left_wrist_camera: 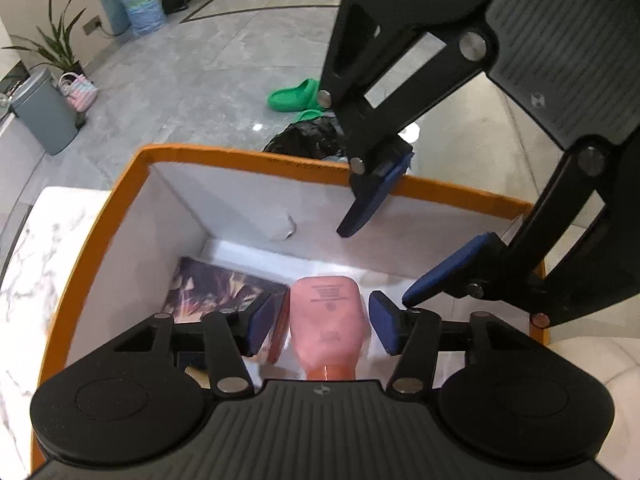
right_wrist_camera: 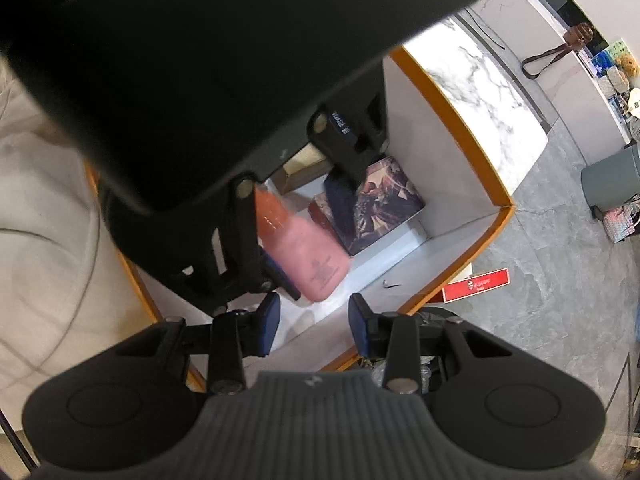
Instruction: Organize rigid objects
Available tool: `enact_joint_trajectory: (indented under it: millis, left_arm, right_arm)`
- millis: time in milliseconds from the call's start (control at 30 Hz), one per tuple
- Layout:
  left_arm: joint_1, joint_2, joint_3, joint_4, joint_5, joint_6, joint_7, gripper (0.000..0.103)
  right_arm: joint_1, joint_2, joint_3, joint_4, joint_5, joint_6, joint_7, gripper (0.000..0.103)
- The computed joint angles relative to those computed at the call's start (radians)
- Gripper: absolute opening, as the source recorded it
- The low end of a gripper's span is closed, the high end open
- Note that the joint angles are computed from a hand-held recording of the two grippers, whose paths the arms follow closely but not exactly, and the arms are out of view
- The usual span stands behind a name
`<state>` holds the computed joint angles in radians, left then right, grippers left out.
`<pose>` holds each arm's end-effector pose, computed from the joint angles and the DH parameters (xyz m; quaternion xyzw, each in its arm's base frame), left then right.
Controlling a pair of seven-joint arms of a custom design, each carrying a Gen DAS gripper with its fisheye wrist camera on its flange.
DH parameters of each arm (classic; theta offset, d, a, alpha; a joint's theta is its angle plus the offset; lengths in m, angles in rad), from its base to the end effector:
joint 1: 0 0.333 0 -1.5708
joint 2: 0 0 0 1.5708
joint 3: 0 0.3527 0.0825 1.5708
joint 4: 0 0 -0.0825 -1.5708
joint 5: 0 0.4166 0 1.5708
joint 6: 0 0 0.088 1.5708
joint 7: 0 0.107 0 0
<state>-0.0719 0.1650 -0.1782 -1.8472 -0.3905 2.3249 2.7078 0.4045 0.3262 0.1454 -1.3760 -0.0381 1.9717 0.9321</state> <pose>0.6471 -0.1659 0.4923 -0.2005 0.9519 -0.2155 0.0853 0.6305 0.3631 0.5901 -0.9723 0.1901 -0.0976 0.0948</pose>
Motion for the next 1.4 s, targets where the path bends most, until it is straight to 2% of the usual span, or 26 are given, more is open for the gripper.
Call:
enact_joint_trajectory:
  millis: [167,367,433,467,533,700,1067,1167,1233,1300,1400]
  left_arm:
    - [0.006,-0.049,0.013,-0.029,0.024,-0.006,-0.006,0.064]
    - [0.026,-0.085,0.037,-0.001,0.039,-0.114,-0.096,0.062]
    - [0.025,-0.088,0.045,0.011,0.1,-0.159,-0.18,0.05]
    - [0.026,-0.088,0.047,0.012,0.112,-0.169,-0.21,0.047]
    - [0.029,-0.088,0.049,0.011,0.123,-0.192,-0.254,0.034]
    - [0.033,-0.085,0.045,-0.014,0.086,-0.172,-0.31,0.021]
    - [0.033,-0.057,0.035,-0.004,0.027,-0.144,-0.33,0.019]
    - [0.041,-0.082,0.036,-0.031,-0.013,-0.132,-0.283,0.019]
    - [0.048,-0.105,0.042,-0.052,-0.032,-0.116,-0.26,0.019]
    - [0.052,-0.117,0.051,-0.059,-0.021,-0.097,-0.277,0.019]
    - [0.059,-0.122,0.06,-0.06,0.0,-0.087,-0.322,0.019]
  right_arm:
    - [0.005,0.015,-0.002,0.015,-0.006,0.004,0.017,0.038]
    - [0.006,0.002,-0.002,-0.02,-0.011,0.04,0.044,0.038]
    - [0.007,0.0,-0.001,-0.021,-0.01,0.042,0.05,0.038]
    - [0.006,0.0,0.001,-0.023,-0.006,0.044,0.051,0.038]
    - [0.004,0.006,0.001,-0.016,0.0,0.042,0.052,0.038]
    - [0.013,0.016,0.003,-0.006,-0.003,0.032,0.069,0.033]
    - [0.02,0.041,0.001,0.025,-0.009,0.009,0.099,0.034]
    - [0.02,0.039,0.003,0.018,-0.005,0.025,0.105,0.035]
    - [0.017,0.039,0.008,0.015,0.007,0.04,0.098,0.038]
    - [0.019,0.044,0.009,0.015,0.006,0.069,0.093,0.051]
    - [0.026,0.076,0.01,0.048,0.0,0.079,0.09,0.051]
